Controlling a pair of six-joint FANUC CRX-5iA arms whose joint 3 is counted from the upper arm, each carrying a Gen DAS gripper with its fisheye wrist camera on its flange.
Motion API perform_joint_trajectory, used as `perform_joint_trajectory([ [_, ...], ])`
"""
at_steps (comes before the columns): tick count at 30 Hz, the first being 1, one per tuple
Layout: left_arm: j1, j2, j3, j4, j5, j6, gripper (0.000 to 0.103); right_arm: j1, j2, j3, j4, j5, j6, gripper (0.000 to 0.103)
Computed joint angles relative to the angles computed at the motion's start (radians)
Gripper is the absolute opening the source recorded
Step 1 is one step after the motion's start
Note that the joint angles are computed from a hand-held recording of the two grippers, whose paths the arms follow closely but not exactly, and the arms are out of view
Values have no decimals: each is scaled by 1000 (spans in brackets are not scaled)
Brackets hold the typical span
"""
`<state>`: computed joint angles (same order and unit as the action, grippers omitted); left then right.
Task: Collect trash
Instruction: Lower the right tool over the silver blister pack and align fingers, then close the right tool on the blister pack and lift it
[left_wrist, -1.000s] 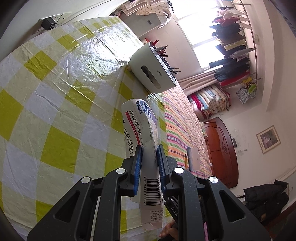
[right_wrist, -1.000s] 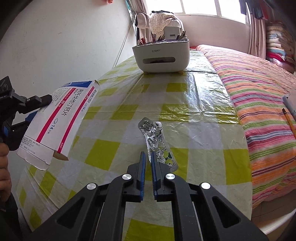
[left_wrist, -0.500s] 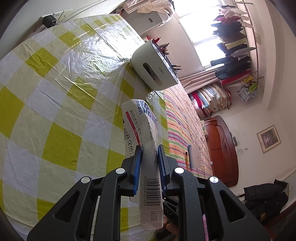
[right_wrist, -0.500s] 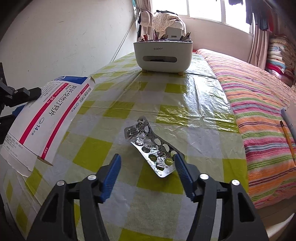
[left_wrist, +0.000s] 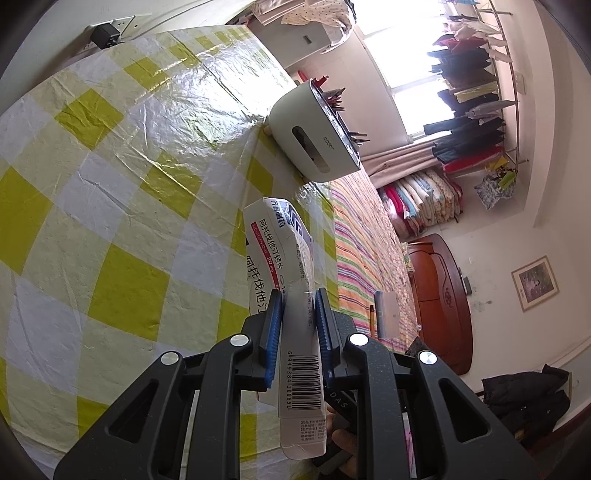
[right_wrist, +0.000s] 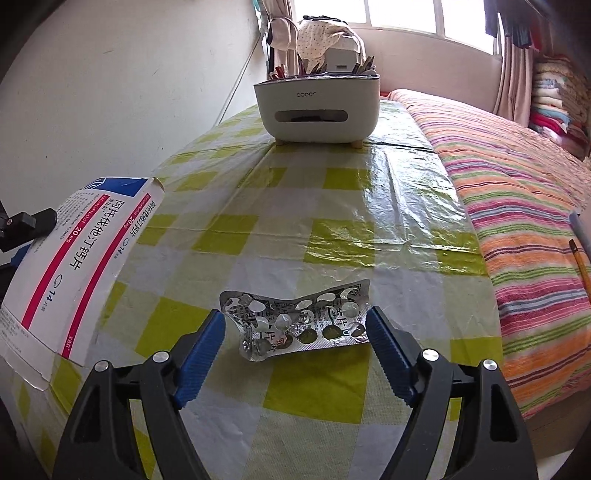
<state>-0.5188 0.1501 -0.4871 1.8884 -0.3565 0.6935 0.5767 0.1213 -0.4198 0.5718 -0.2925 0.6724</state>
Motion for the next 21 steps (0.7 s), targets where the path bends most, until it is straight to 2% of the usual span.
perform_joint_trajectory([
  [3, 0, -2, -3, 7, -4, -5, 18, 8, -12, -23, 91, 32, -51, 78],
  [5, -2, -5, -7, 10, -2, -8, 18, 11, -6, -40, 233, 26, -143, 81],
  [7, 3, -3, -6, -3, -12, 3, 18, 25, 10, -29, 264, 16, -107, 82],
  [9, 3, -7, -10, -6, -5, 8, 19, 44, 30, 8, 178, 3, 55, 81],
  [12, 5, -12, -15, 6, -11, 2, 19, 53, 60, 58, 114, -26, 181, 81],
  [18, 10, -19, -21, 1, -14, -9, 19, 39, 109, 190, -175, -134, 465, 81],
  [19, 10, -19, -21, 1, -14, -9, 19, 38, 110, 194, -201, -141, 491, 81],
  [21, 16, -16, -19, -14, -26, 3, 19, 40, 105, 179, -186, -139, 486, 73],
])
